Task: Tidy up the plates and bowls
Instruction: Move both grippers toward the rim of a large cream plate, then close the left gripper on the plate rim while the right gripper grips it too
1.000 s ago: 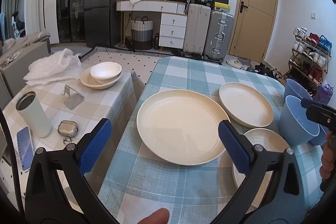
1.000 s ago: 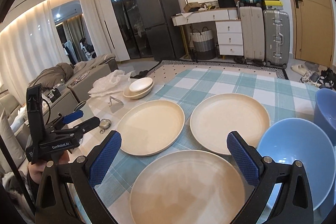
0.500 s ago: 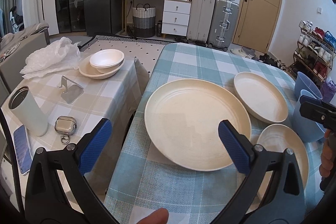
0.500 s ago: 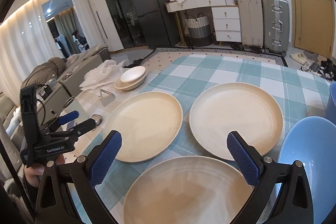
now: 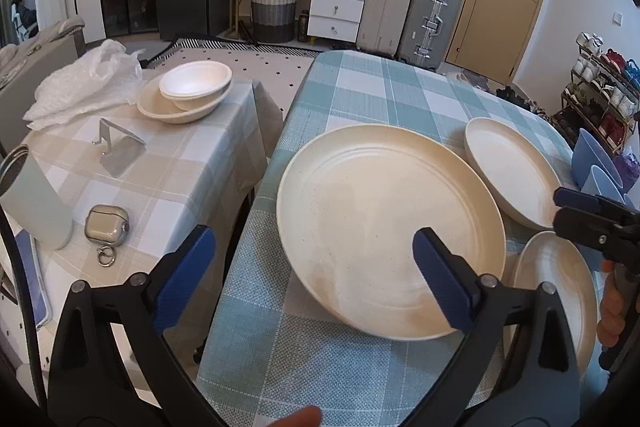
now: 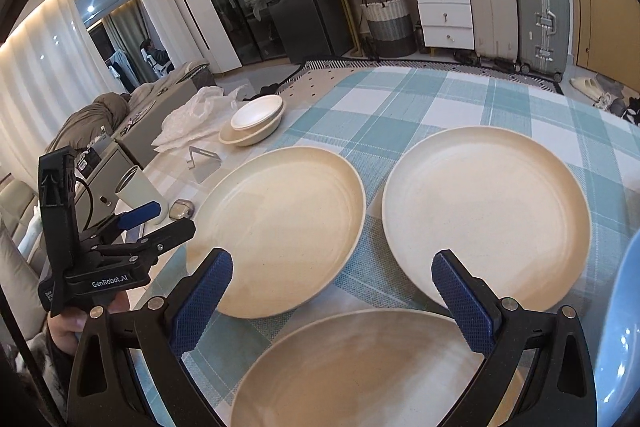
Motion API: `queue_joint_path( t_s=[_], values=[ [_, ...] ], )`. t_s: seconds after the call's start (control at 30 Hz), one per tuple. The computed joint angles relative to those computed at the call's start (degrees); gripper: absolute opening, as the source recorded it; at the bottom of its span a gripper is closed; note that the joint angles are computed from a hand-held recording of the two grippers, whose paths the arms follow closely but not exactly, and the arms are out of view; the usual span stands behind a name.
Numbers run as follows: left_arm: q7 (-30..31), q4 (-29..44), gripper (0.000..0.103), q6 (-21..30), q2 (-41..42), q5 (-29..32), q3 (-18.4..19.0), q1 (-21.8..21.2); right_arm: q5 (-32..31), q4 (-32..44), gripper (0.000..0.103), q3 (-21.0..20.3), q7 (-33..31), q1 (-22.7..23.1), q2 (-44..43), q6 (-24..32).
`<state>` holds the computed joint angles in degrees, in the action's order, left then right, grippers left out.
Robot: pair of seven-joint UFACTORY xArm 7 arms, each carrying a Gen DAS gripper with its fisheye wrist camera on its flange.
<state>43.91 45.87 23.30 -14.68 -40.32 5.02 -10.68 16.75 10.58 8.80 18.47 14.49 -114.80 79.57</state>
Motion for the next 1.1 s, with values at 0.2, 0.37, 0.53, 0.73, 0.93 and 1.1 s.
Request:
queue_joint_path(
  t_s=[0.2,0.37,0.53,0.73,0.93,1.1],
  values=[
    [0.2,1.9,0.093,2.3,2.9,-0.2,-0.6,1.0,1.5,-2.8,0.092,-0.4,0.4,0.9,2.5,-2.7],
    [0.5,2.9,0.089,3.6,4.4,-0.7,-1.4,2.0,2.2,-4.2,0.089,0.0,1.0,3.0,4.8,-4.6],
    [-0.4,4.2,0.077,4.6,6.0,-0.2,-2.2,3.2,2.5,-4.7,0.083,0.5,1.2,5.3,8.2,-7.5],
    [-1.5,5.4,0.062,5.9,7.8,1.2,-3.1,4.5,1.6,-4.9,0.071,0.7,2.1,7.3,13.1,-10.4],
    [-2.1,5.7,0.043,6.2,8.8,3.1,-4.1,5.1,-0.4,-5.0,0.054,1.2,3.2,8.3,17.5,-12.7],
    [-3.4,5.5,0.027,5.2,8.9,4.8,-4.5,5.3,-2.5,-4.9,0.041,1.7,3.9,9.0,20.4,-13.8]
  ],
)
